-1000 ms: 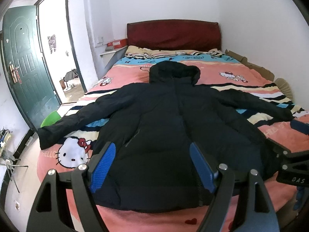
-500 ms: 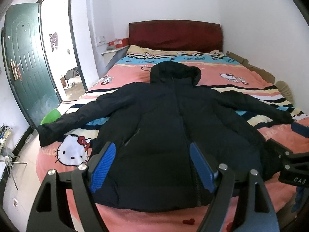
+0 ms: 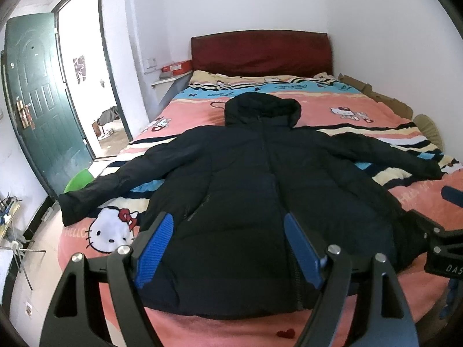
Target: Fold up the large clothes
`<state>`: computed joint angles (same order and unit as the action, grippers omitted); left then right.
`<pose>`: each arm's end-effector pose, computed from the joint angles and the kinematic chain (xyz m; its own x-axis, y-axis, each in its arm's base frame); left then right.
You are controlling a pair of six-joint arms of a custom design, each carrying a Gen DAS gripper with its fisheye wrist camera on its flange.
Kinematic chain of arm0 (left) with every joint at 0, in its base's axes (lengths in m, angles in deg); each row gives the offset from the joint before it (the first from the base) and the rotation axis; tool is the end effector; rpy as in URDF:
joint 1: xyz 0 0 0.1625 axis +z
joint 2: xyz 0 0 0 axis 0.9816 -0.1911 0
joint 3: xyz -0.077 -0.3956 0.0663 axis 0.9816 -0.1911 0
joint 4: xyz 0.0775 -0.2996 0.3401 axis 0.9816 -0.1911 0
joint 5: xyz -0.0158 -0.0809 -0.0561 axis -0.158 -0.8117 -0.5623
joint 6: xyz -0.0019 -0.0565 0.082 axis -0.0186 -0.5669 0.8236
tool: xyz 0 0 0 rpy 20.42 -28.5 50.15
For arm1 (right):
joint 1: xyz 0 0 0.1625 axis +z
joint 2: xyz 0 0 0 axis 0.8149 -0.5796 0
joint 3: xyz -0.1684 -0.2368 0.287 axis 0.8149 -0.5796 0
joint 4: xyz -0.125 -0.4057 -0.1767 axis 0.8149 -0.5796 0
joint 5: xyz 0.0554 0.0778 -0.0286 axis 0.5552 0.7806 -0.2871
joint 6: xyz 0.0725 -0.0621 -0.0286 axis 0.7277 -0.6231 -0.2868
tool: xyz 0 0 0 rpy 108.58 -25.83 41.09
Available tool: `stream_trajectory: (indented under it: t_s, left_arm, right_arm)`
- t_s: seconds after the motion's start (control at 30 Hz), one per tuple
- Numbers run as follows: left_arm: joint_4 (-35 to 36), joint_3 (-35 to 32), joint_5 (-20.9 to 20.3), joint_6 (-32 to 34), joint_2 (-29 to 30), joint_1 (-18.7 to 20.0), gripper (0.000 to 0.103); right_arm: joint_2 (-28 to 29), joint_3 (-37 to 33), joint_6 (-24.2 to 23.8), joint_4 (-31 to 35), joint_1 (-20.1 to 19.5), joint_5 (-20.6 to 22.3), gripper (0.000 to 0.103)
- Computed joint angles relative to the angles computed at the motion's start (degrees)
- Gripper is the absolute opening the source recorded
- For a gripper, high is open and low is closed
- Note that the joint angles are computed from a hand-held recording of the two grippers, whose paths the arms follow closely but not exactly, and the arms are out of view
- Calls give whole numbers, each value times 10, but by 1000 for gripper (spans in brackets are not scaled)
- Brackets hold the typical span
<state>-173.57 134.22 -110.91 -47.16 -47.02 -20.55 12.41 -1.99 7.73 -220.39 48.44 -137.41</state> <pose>-0.1637 -0.6921 0.2921 -0.6133 -0.1981 -0.7646 0.5322 0.6117 -0.5854 0.2709 -0.8007 0.1469 -0.6370 -0.2840 0.7166 -0.6893 0.6261 -0.3646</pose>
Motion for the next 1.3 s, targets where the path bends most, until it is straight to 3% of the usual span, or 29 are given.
stream_trajectory:
  t_s: [0.87,1.07,1.3]
  left_arm:
    - [103,-9,-54,-55,-20,11,79]
    - [145,-22,-76,-83,-22,24,79]
    - [161,-32,-143,-99,-28,46,79]
  right_arm:
    - [3,-8,15,-6,-1,-16,103]
    - [14,-25,18,7,-3,-8,103]
    - [23,-46,32,38,-10,16,103]
